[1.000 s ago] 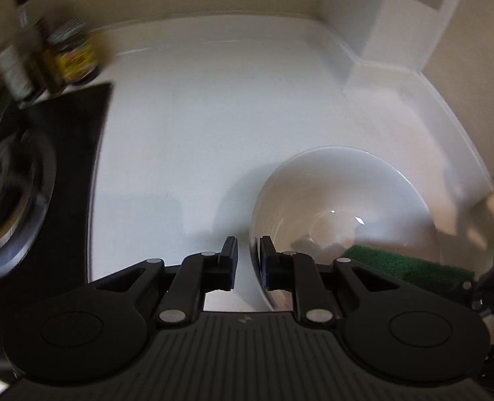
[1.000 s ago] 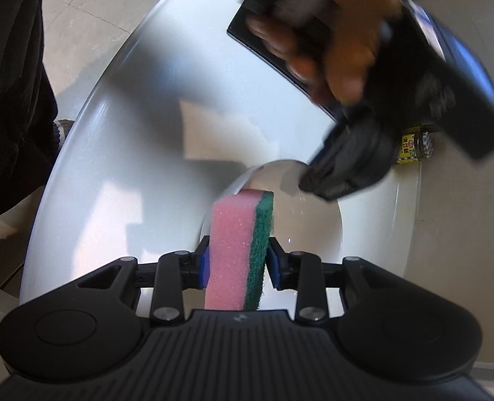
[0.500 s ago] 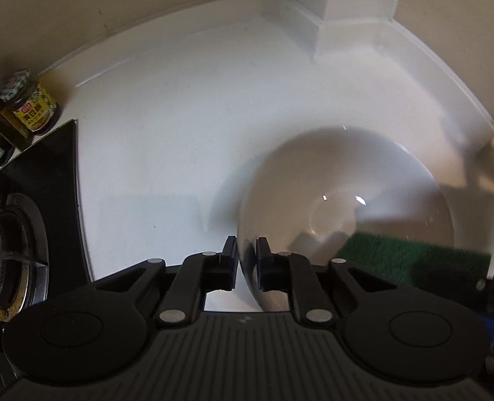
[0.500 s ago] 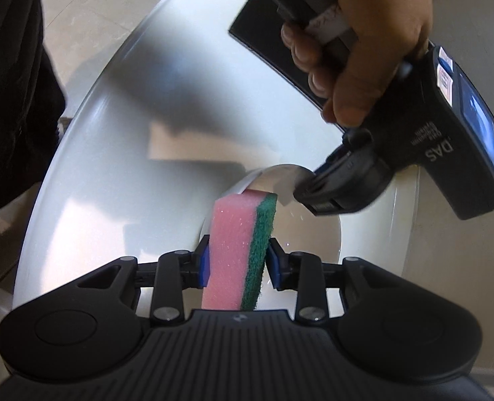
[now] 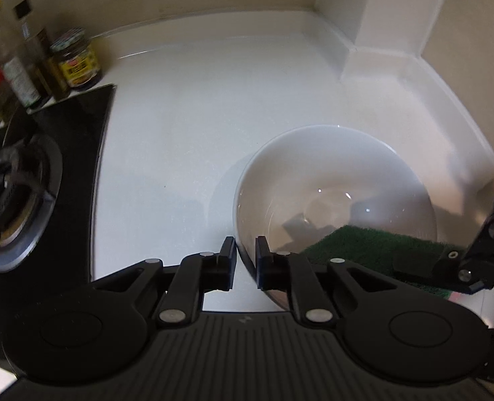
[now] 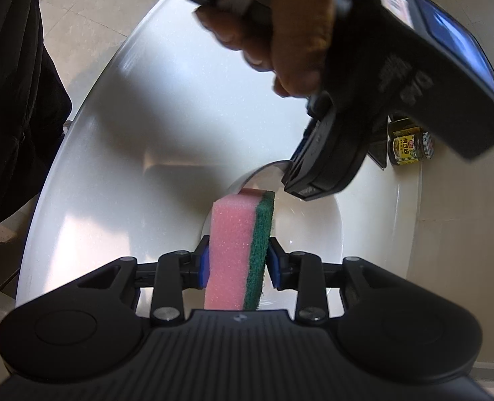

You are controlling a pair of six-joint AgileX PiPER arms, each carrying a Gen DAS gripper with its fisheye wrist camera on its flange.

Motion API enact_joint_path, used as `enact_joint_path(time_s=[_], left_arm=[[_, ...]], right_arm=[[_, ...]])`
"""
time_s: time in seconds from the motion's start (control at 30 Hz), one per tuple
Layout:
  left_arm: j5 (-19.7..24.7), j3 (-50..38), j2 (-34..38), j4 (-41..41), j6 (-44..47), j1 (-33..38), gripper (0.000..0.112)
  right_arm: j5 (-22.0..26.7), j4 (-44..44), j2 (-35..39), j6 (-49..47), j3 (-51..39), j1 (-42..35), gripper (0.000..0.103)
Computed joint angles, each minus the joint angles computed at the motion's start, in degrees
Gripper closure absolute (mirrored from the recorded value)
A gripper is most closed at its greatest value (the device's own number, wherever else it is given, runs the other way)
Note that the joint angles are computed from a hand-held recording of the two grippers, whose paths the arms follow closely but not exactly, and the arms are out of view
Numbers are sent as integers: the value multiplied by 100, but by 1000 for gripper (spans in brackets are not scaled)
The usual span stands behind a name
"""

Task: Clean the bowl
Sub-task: 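Hold the bowl tilted with the left gripper while the right gripper scrubs inside with the sponge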

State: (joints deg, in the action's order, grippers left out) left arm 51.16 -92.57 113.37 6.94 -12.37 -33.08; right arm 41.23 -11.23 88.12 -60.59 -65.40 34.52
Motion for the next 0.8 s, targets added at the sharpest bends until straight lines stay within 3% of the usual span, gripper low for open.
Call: enact_joint_path(time_s=[0.17, 0.3, 0.47, 0.6, 0.7, 0.8], left_arm=[[1085, -1448, 778, -769, 1457, 362, 100], [1356, -1992, 1096, -1065, 1630, 544, 100], [383, -726, 393, -486, 250, 313, 94], [-73, -89, 115, -168, -545, 86, 94], [-46, -170, 245, -2, -532, -5, 98], [242, -458, 373, -263, 151, 98, 96]], right_arm=[[59, -174, 203, 267, -194, 137, 74], [219, -232, 258, 310, -333, 128, 74], [349, -137, 416, 379, -528, 116, 74], [327, 23, 442, 279, -515, 6, 73], [481, 131, 320, 41, -539, -73, 73], [498, 107, 271, -119, -514, -74, 73]])
